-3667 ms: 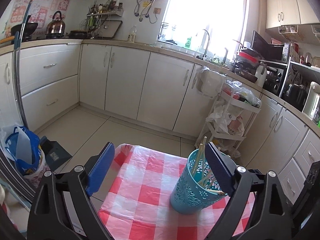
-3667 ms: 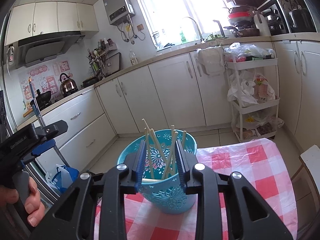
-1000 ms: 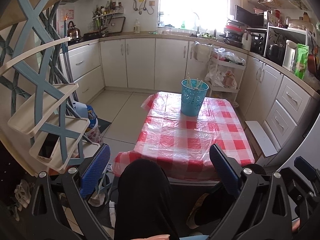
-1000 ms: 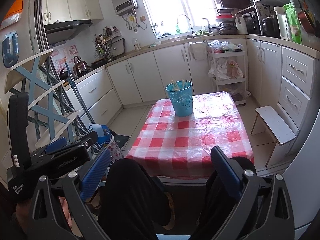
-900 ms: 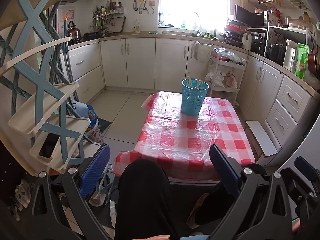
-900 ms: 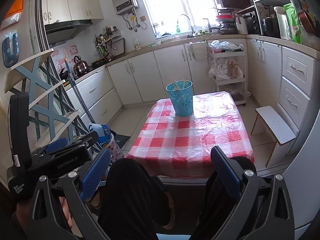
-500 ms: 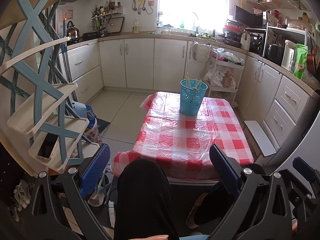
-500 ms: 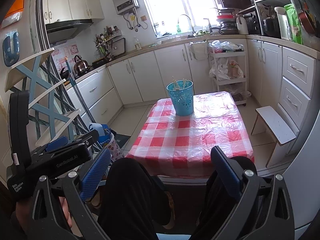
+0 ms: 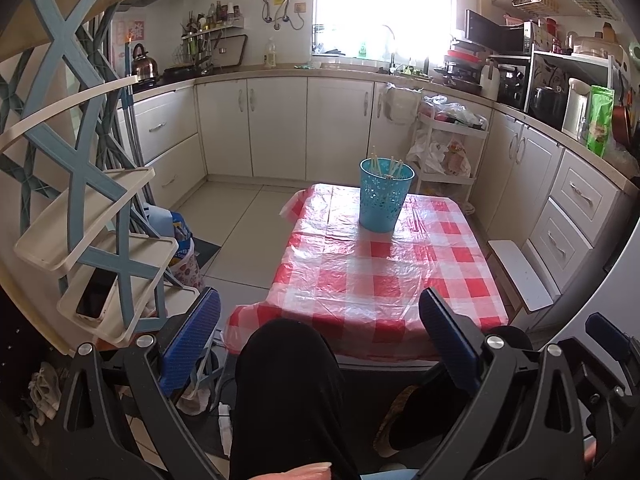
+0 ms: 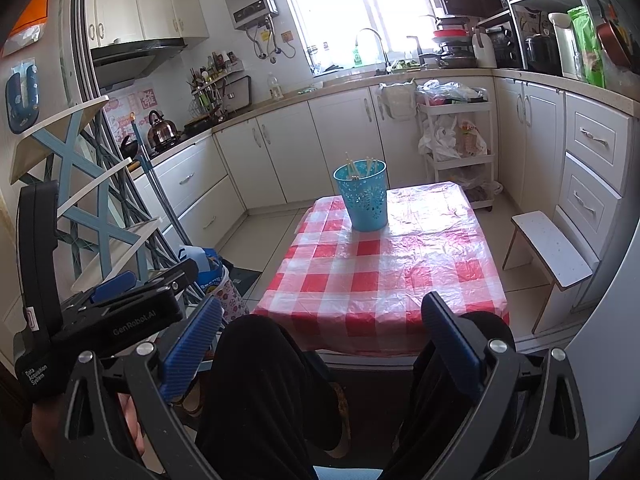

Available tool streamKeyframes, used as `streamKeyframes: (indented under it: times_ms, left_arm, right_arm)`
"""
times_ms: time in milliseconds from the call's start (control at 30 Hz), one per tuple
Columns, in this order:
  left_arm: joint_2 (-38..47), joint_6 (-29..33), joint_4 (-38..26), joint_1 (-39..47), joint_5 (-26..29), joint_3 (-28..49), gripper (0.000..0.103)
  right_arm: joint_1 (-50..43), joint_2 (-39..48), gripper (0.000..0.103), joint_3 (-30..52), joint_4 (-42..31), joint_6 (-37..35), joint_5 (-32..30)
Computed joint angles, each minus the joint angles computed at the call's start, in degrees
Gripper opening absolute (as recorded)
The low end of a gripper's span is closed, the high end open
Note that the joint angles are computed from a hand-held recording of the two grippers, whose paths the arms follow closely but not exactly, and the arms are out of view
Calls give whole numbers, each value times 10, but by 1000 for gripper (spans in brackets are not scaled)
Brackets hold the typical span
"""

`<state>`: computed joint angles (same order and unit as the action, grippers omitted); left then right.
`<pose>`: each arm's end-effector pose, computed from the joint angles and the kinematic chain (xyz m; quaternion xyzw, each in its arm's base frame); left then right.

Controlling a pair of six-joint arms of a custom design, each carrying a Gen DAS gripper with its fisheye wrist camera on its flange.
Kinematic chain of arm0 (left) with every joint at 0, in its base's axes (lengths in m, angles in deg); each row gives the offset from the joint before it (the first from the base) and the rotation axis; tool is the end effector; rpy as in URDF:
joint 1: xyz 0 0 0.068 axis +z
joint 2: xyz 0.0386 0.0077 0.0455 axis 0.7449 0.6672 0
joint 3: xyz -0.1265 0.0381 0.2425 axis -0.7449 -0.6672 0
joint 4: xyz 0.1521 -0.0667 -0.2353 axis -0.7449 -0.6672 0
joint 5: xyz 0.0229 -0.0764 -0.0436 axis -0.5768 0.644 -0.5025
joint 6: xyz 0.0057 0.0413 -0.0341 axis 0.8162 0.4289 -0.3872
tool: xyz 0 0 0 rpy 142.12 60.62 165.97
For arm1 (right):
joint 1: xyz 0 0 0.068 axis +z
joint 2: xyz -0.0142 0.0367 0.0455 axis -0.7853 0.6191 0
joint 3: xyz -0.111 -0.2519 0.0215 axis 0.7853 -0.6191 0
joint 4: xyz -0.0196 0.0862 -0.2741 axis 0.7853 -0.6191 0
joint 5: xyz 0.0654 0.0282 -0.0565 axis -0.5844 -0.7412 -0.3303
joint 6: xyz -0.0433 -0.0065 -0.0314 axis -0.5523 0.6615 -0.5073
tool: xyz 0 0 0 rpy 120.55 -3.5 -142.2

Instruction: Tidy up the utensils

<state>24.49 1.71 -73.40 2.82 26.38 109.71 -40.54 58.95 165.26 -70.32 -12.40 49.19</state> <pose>0.2497 -0.2222 0.4359 -0.0429 0.8916 0.0027 0.4508 0.2326 0.0513 0.4210 -0.0105 0.8842 0.1643 0.4372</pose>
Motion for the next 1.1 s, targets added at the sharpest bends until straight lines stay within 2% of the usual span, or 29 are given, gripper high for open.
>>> streamKeyframes:
  times_ms: [833,933,1000,1100]
  left_arm:
    - [-12,7,8,18,24,-19,95]
    - [-20,7,20,29,53,-33,95]
    - [-34,11,40,43,94,-60,95]
    - [-29,24,41,40,90,-66,95]
  right_arm:
    - [14,-4,96,-4,-1,9,10]
    - [17,-6,96,-5,-2,10,11]
    - [14,-3,96,-4,-2,9,10]
    - [23,-9,96,-9,-1,14,16]
